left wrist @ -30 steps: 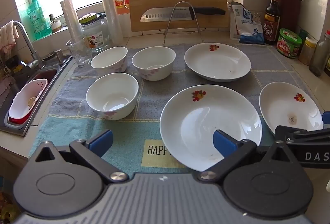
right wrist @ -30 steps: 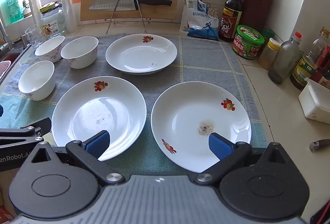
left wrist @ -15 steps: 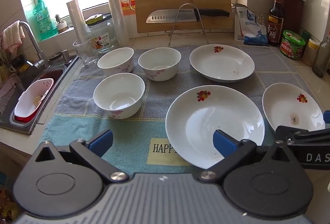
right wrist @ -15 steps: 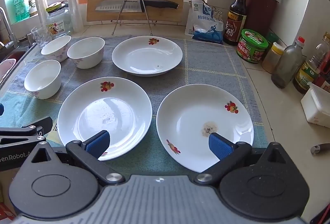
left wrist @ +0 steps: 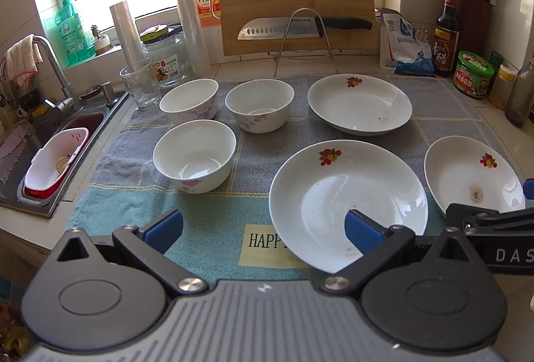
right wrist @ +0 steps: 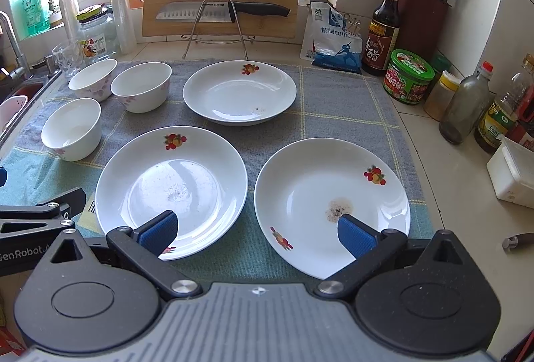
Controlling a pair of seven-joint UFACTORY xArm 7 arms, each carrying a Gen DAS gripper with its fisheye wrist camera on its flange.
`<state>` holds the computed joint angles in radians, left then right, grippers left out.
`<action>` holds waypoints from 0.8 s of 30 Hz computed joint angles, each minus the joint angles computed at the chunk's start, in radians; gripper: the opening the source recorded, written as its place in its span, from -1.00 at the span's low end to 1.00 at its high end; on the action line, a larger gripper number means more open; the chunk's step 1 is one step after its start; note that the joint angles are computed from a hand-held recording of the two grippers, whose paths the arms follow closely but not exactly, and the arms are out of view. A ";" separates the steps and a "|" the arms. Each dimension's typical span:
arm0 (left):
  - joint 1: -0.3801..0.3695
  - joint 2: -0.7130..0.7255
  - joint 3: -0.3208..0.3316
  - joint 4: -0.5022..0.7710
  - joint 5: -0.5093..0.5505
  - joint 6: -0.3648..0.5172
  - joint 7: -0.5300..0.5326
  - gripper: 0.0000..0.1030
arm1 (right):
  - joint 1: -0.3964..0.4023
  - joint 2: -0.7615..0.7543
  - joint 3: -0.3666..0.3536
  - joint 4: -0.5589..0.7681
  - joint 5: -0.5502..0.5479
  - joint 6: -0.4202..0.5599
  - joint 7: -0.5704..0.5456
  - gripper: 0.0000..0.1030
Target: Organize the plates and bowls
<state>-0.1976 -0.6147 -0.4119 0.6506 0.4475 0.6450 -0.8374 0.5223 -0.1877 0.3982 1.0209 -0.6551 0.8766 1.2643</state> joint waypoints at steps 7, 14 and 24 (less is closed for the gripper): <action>0.000 0.000 0.002 0.002 0.000 0.002 -0.001 0.99 | 0.001 0.001 0.000 0.002 -0.003 0.000 -0.001 1.00; -0.002 0.000 0.006 0.000 -0.004 0.000 0.003 0.99 | 0.002 0.001 -0.001 0.003 -0.005 0.001 -0.002 1.00; 0.000 -0.001 0.006 0.001 -0.004 0.001 0.003 0.98 | 0.003 0.005 -0.001 0.006 -0.010 0.004 0.000 1.00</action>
<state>-0.1981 -0.6153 -0.4063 0.6511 0.4439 0.6455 -0.8342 0.5252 -0.1832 0.3975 1.0272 -0.6652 0.8810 1.2643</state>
